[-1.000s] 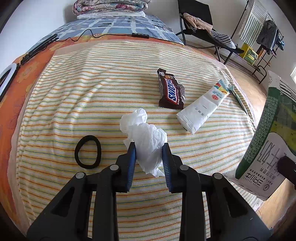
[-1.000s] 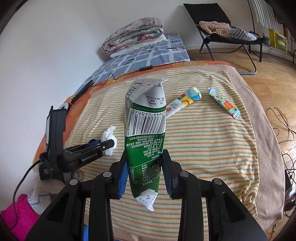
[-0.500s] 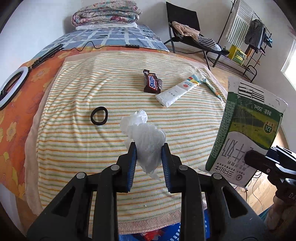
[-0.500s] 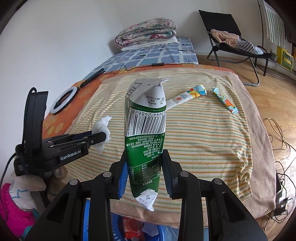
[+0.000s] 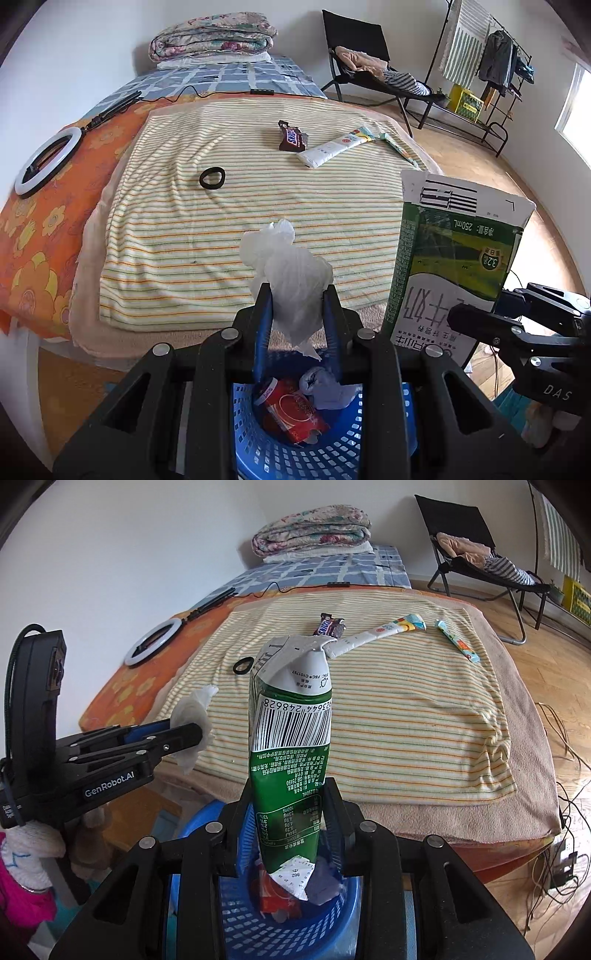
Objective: Collect trash
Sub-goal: 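Carry the tissue and milk carton down over the blue basket with both tools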
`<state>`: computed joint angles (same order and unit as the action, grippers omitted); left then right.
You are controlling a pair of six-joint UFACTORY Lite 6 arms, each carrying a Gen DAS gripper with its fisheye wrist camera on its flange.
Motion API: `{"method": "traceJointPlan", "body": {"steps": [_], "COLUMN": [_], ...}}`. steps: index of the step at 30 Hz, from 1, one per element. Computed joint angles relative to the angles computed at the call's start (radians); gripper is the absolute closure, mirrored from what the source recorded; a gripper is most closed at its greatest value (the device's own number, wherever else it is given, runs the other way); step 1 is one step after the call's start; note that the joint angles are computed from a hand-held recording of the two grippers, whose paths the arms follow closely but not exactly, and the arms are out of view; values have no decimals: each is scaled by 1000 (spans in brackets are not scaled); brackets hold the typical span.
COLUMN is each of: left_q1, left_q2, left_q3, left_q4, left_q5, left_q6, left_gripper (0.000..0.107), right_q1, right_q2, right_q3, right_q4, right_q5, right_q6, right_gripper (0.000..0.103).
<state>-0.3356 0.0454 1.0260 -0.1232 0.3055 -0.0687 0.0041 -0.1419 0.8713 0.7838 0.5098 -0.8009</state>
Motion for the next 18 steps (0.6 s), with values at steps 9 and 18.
{"method": "traceJointPlan", "body": {"steps": [9, 18], "left_q1": [-73, -96], "left_q2": [-120, -132], "left_q3": [-227, -355], "left_q4": [81, 80], "left_q5": [-44, -86], "left_q6": [-154, -196], "left_gripper": [81, 81], "right_q1": [43, 81], "right_q2": [-134, -172], "right_q3": [-187, -309], "right_q4": [-21, -39], "right_q5": [-4, -36], "right_q6": [11, 36], "right_gripper": [71, 71]}}
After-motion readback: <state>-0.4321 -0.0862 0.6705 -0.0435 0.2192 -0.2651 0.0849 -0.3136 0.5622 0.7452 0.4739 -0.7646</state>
